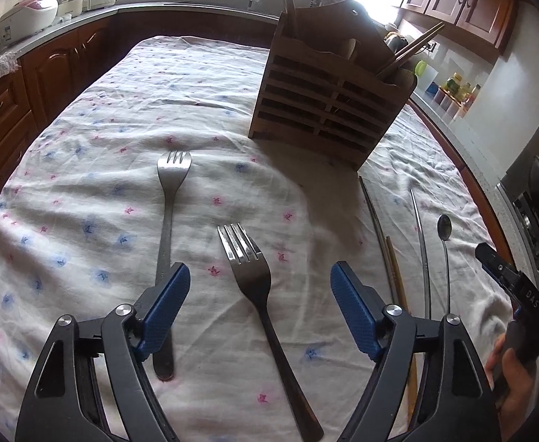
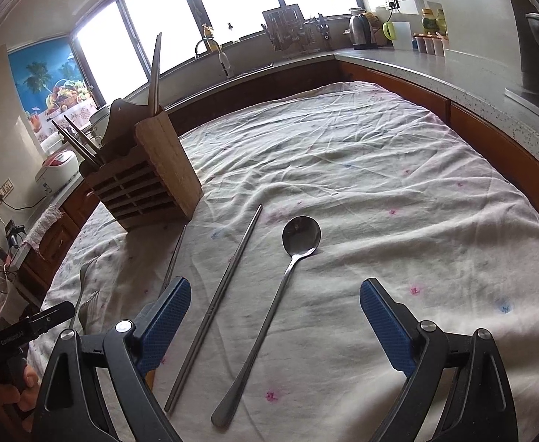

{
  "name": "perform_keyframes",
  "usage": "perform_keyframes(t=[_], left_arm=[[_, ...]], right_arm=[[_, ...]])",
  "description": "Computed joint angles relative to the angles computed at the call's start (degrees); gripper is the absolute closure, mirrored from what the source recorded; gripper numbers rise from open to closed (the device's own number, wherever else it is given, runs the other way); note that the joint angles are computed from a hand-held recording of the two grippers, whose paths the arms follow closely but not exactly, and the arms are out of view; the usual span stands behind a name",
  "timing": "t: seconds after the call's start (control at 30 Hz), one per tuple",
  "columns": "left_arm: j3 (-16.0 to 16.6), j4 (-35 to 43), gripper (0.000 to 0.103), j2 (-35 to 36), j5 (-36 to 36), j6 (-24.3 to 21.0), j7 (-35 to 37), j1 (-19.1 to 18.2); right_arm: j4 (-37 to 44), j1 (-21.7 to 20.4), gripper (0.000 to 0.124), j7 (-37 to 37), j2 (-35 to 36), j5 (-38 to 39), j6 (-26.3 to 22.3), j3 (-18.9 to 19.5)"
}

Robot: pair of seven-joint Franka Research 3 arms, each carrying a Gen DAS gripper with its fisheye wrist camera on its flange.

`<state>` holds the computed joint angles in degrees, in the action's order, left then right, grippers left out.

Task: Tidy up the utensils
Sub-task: 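Close the left tool on a steel fork while the right tool grasps the metal spoon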

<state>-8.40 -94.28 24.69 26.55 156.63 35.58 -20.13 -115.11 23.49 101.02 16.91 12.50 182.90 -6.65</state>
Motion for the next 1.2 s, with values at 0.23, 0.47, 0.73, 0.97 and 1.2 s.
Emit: perform_keyframes(t=[0.23, 0.47, 0.73, 0.97, 1.2], left_arm=[[-0.91, 2.18, 0.036, 2.02, -1.73, -0.88, 2.71, 0.41], [-1.62, 2.86, 0.046, 3.11, -4.81, -0.52, 5.46, 1.13], [-3.22, 4.19, 0.073, 4.51, -8.33, 0.14, 9.67, 2.38], [-4.40, 3.83, 0.087, 4.62, -11.75, 1.01, 13.80, 3.16], [-4.99, 2.66, 0.086, 3.94, -14.58, 1.38, 15.32, 4.14]], right_arm=[[7.74, 0.87, 0.042, 2.64, 4.84, -3.24, -6.07, -2.73], [16.04, -0.90, 0.067, 6.27, 10.00, -7.98, -14.24, -2.42], [18.84, -4.68, 0.115, 5.51, 11.54, -8.39, -16.84, 1.61], [15.36, -8.49, 0.120, -2.53, 9.23, -3.03, -14.51, 7.79], [13.78, -11.64, 0.115, -10.09, 8.01, 4.66, -15.25, 12.56]])
